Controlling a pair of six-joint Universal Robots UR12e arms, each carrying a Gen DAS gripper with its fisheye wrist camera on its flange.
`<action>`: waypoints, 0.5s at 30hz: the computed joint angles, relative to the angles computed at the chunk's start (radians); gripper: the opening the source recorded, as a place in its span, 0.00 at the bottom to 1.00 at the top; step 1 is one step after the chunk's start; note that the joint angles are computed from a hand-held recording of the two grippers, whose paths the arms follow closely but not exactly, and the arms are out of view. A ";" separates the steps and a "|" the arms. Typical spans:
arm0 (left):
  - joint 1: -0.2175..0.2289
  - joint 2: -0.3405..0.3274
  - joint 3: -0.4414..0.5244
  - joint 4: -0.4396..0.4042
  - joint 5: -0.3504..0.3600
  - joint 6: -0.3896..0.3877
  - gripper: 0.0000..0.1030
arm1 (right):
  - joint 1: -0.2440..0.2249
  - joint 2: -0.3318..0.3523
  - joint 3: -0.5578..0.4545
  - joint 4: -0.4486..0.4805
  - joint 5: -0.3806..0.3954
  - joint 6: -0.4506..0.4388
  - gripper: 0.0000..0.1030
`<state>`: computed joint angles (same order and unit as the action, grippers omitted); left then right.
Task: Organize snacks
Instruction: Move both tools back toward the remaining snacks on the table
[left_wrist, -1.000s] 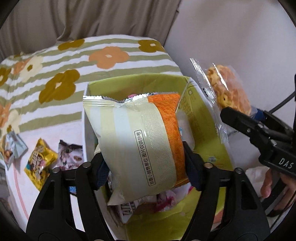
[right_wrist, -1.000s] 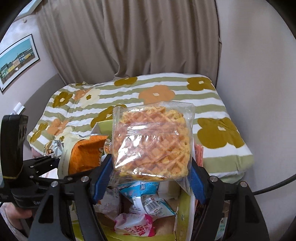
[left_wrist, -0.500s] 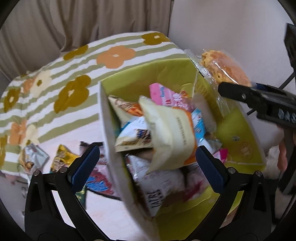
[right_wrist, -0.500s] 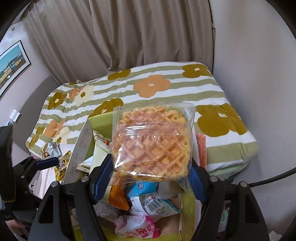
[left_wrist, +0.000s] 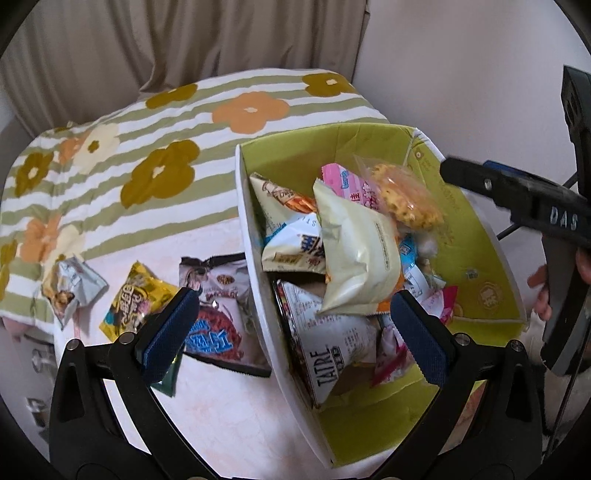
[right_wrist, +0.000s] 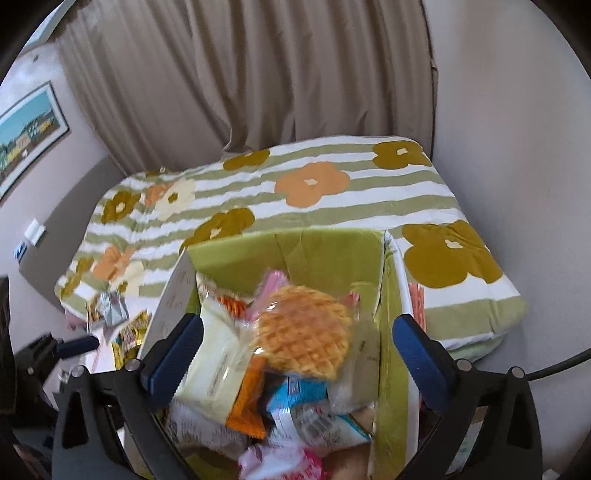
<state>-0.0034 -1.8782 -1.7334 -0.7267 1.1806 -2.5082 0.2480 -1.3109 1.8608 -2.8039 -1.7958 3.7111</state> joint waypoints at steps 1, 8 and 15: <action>0.002 0.006 -0.007 0.004 -0.002 -0.005 1.00 | 0.001 -0.003 0.002 0.000 0.006 -0.006 0.99; 0.027 0.055 -0.070 0.082 -0.005 -0.050 1.00 | 0.020 -0.023 0.002 -0.013 0.036 -0.038 0.99; 0.081 0.108 -0.129 0.164 0.020 -0.121 1.00 | 0.051 -0.005 -0.040 -0.048 0.090 -0.129 0.99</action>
<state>0.0771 -1.7701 -1.8620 -0.5629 1.2003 -2.6294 0.2992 -1.3155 1.8210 -2.8516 -1.7055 3.5821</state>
